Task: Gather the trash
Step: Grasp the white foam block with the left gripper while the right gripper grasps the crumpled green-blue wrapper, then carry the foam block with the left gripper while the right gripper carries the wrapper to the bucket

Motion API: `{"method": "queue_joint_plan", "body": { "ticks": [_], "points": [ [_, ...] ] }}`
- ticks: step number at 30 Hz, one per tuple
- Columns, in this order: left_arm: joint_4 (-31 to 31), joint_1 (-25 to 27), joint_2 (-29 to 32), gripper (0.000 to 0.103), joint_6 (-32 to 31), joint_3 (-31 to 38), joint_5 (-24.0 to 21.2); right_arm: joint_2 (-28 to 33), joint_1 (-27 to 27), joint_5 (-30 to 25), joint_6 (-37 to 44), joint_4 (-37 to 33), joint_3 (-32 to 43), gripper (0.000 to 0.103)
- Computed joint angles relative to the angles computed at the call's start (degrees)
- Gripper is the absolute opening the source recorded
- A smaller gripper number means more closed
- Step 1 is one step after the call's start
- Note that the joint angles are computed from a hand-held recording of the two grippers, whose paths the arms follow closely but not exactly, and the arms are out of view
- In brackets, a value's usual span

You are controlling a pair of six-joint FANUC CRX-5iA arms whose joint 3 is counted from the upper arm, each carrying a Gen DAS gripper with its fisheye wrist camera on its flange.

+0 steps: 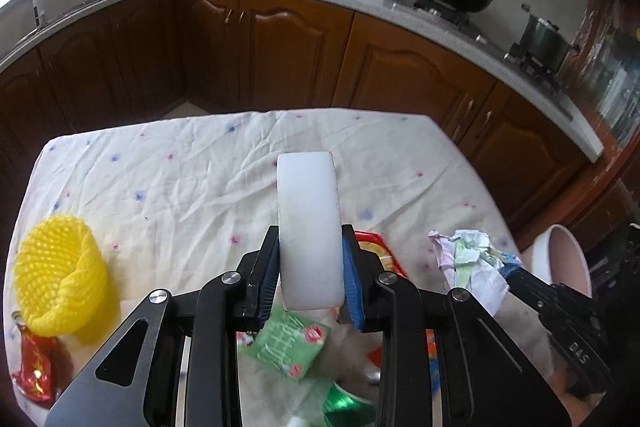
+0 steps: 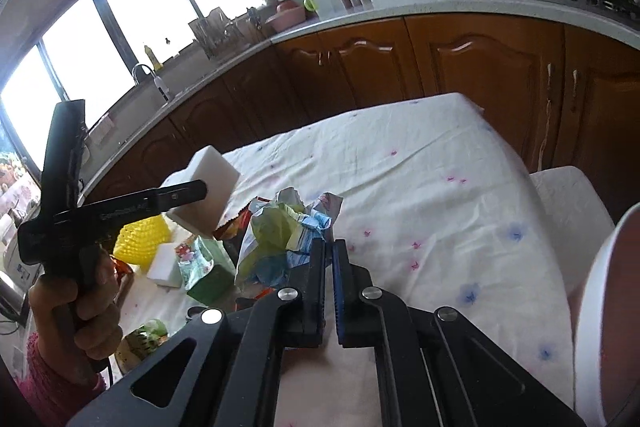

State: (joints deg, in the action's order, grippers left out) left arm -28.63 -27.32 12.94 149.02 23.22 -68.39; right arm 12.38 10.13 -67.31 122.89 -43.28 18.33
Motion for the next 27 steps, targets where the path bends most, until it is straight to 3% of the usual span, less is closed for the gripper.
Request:
{"method": "queue_joint_plan", "body": {
  "ticks": [10, 27],
  "points": [
    [-2.82, -6.52, -0.01, 0.027, 1.42, 2.30, 0.27, -3.84, -3.28, 0.51, 1.12, -0.13, -2.65, 0.003],
    [0.78, -12.72, 7.01, 0.027, -2.65, 10.59, 2.26, -8.51, -12.85, 0.27, 3.10, -0.83, -6.33, 0.003]
  ]
}}
